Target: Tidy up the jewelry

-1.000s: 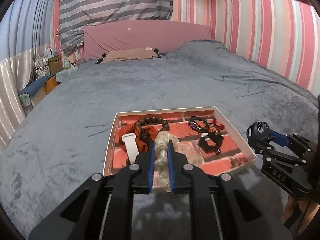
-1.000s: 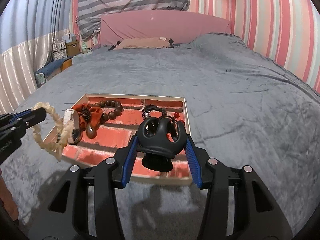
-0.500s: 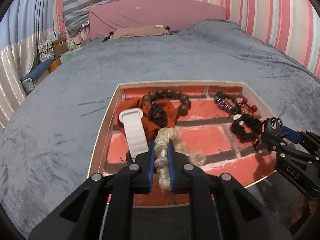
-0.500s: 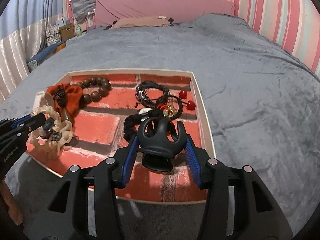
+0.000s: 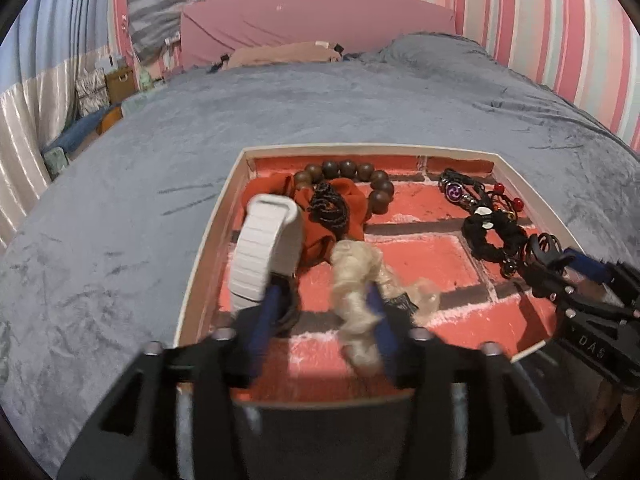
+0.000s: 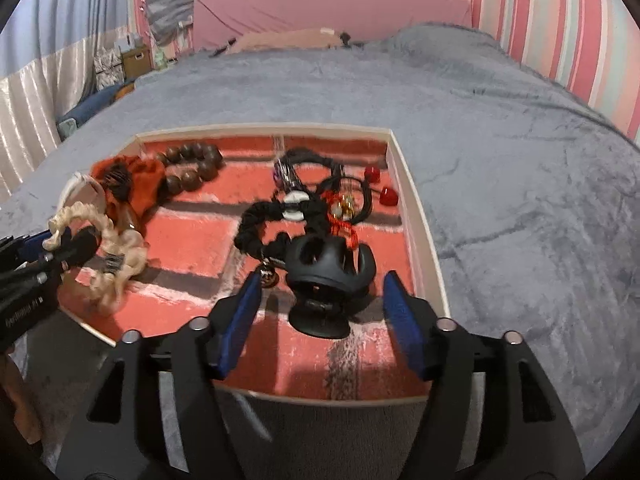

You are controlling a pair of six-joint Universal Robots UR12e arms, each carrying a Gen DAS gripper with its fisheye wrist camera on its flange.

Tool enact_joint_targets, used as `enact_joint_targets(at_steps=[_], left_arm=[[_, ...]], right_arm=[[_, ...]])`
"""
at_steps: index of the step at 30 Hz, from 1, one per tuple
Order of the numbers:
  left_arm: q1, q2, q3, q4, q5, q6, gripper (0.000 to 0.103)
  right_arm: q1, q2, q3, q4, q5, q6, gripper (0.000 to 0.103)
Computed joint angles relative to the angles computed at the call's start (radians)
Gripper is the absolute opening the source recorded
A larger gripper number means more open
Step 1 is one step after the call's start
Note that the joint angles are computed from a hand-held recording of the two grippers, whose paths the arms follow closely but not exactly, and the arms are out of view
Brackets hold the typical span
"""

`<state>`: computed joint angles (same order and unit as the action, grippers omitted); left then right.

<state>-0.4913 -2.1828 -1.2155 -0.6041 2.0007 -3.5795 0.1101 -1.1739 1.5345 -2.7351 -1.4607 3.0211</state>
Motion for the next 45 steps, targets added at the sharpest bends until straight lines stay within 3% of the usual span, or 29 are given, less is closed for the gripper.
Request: enact_joint_targets(at_steps=[4, 8, 11, 16, 21, 27, 31, 33, 45], left_arm=[[-0.012, 0.030, -0.036, 0.032, 0.009, 0.016, 0.060], [-0.024, 0.078, -0.098, 0.078, 0.034, -0.001, 0.081], [-0.038, 0.123, -0.148, 0.093, 0.049, -0.009, 0.089], [-0.072, 0.185, -0.216, 0.111, 0.118, -0.044, 0.096], [-0.108, 0.245, -0.285, 0.144, 0.133, -0.071, 0.097], [-0.164, 0.298, -0.342, 0.100, 0.245, -0.127, 0.097], [-0.186, 0.327, -0.377, 0.097, 0.274, -0.176, 0.097], [-0.200, 0.339, -0.389, 0.093, 0.297, -0.194, 0.097], [-0.235, 0.351, -0.389, 0.075, 0.339, -0.205, 0.097]], right_arm=[[-0.008, -0.031, 0.033, -0.034, 0.022, 0.001, 0.079], [-0.023, -0.083, 0.093, -0.088, 0.048, 0.019, 0.096], [-0.034, -0.133, 0.140, -0.104, 0.081, 0.034, 0.099], [-0.023, -0.210, 0.207, -0.124, 0.063, 0.012, 0.099], [-0.008, -0.281, 0.276, -0.167, 0.031, -0.005, 0.099], [-0.005, -0.363, 0.350, -0.172, 0.016, 0.039, 0.099], [0.003, -0.417, 0.405, -0.197, -0.009, 0.049, 0.099], [0.011, -0.435, 0.420, -0.212, -0.047, 0.058, 0.099], [0.016, -0.503, 0.464, -0.169, -0.046, 0.084, 0.099]])
